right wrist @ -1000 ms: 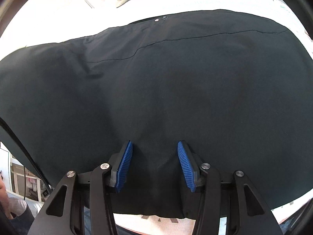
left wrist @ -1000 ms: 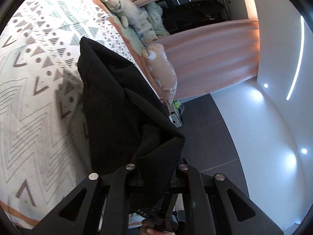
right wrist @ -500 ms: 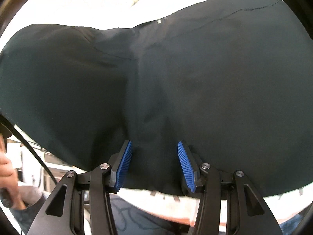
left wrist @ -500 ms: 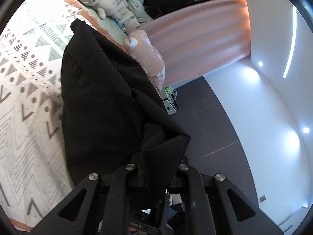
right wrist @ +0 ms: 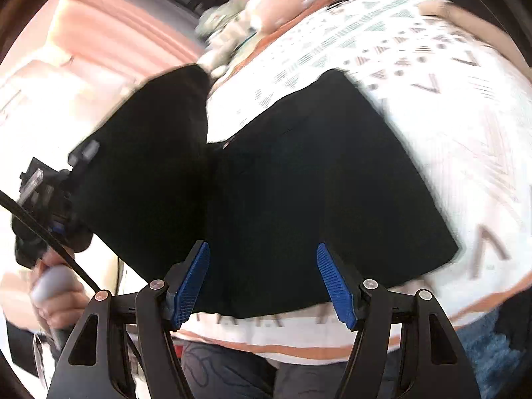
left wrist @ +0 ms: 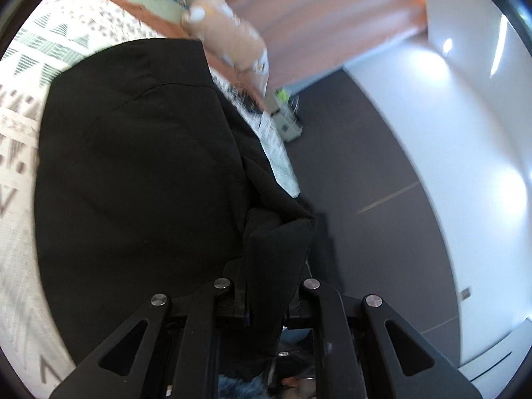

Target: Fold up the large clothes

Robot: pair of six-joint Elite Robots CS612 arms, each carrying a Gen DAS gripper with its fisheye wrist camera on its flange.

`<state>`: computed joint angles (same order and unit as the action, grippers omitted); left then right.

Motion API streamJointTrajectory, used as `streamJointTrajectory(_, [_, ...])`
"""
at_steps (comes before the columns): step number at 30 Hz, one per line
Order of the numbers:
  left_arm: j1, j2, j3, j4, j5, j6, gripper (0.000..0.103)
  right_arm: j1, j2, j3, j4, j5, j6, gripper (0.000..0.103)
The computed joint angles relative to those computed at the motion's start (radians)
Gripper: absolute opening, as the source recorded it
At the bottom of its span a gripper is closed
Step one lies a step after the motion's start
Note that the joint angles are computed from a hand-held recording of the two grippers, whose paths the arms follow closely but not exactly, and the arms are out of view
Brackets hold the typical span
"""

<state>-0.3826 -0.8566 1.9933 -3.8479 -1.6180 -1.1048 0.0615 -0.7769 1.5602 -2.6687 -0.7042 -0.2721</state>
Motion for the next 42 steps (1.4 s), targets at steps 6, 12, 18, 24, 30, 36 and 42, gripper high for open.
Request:
streamJointTrajectory(6, [-0.015, 0.077, -0.104, 0.185, -0.089, -0.028, 0.013, -0.039, 0.021, 0.011, -0.057, -0.023, 0.087, 0.066])
streamJointTrajectory(12, [-0.027, 0.093, -0.145, 0.240, -0.119, -0.005, 0.013, -0.069, 0.020, 0.014, -0.053, -0.033, 0.117, 0.065])
streamJointTrajectory(18, [-0.023, 0.108, -0.200, 0.314, -0.164, 0.032, 0.013, -0.099, -0.051, 0.066, -0.031, -0.012, 0.116, 0.065])
streamJointTrajectory(24, [-0.027, 0.126, -0.245, 0.385, -0.203, 0.059, 0.014, -0.119, -0.058, 0.070, -0.025, -0.011, 0.107, 0.066])
streamJointTrajectory(30, [-0.009, 0.139, -0.238, 0.333, -0.300, 0.025, 0.074, -0.127, -0.071, 0.080, -0.017, -0.011, 0.100, 0.066])
streamJointTrajectory(36, [-0.017, 0.082, -0.156, 0.248, -0.227, 0.043, 0.096, -0.113, -0.079, 0.082, -0.010, 0.025, 0.067, 0.066])
streamJointTrajectory(42, [-0.010, 0.015, -0.072, 0.284, -0.102, 0.096, 0.096, -0.088, -0.075, 0.071, 0.000, 0.029, 0.051, 0.066])
